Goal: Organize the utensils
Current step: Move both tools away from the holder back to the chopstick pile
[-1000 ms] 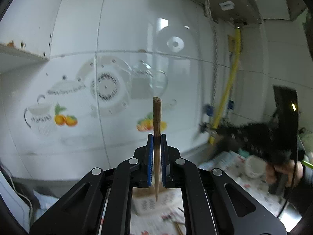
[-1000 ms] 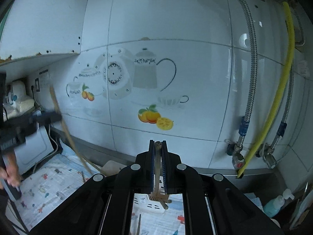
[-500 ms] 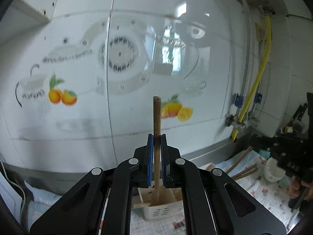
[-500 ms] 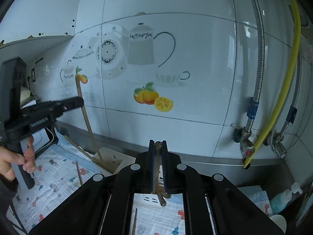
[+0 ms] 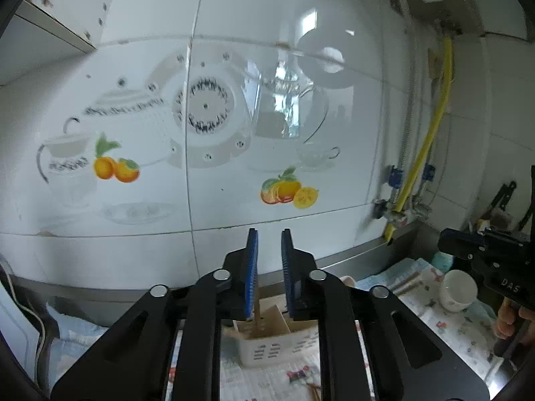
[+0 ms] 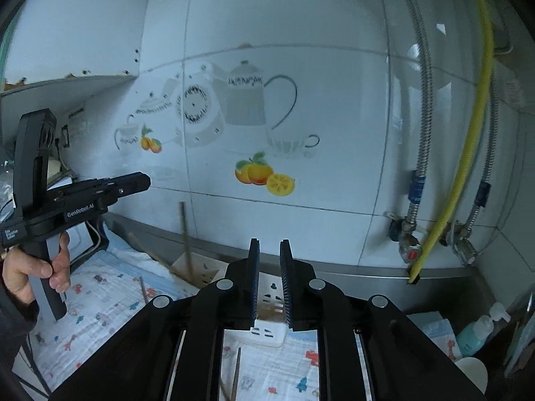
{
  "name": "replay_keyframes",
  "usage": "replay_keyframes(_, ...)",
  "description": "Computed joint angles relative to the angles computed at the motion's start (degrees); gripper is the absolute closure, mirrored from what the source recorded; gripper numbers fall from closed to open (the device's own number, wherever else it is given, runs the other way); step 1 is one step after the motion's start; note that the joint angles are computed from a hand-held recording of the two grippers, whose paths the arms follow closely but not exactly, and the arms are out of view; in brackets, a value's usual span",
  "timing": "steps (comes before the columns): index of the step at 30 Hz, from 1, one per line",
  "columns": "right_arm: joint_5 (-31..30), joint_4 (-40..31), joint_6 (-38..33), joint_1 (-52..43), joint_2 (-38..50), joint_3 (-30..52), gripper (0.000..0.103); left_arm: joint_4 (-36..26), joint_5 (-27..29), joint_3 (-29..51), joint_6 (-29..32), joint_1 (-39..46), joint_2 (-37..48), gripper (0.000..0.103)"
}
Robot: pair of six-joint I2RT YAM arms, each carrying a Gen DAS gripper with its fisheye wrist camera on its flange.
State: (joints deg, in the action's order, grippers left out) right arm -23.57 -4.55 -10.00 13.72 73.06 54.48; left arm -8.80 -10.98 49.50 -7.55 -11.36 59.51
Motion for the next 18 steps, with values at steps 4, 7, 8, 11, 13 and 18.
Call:
replay_keyframes(4,-3.04,-1.4,-0.72,-1.83,-7.97,-6.42,0.09,-3.68,-2.19,-3.39,-0.85,-2.65,-7.39,0.088)
replay_keyframes(7,-5.38,-2.94,-1.26,-3.12,-14.44,-11.89,0.09,-6.75,-4.71,-7.46,-1.73,-5.06,-13.88,0.088)
replay_keyframes(8,-6.62,-3.66,-1.32,-3.83,-16.19,-13.46,0.09,-7.92,-5.61,-8.84,-2.26,-5.95,-16.02,0.087)
replay_keyframes(11,-8.99,-5.86,-2.1,-5.25,-22.03,-18.58,0.09,-11.54,-6.68,-12.79,-4.64,-8.17,-22.02,0.081)
replay_keyframes(13,-10.46,-7.47,-2.89,-5.99,-25.47,-21.67,0.09,-13.5,-8.38,-15.32,-5.85,-10.87,-24.64,0.081)
replay_keyframes(18,-12.07,-11.41,-4.67,-6.88,-34.02,-30.37,0.09,-19.81,-15.4,-22.87,-13.49,-22.46,-30.46,0.081)
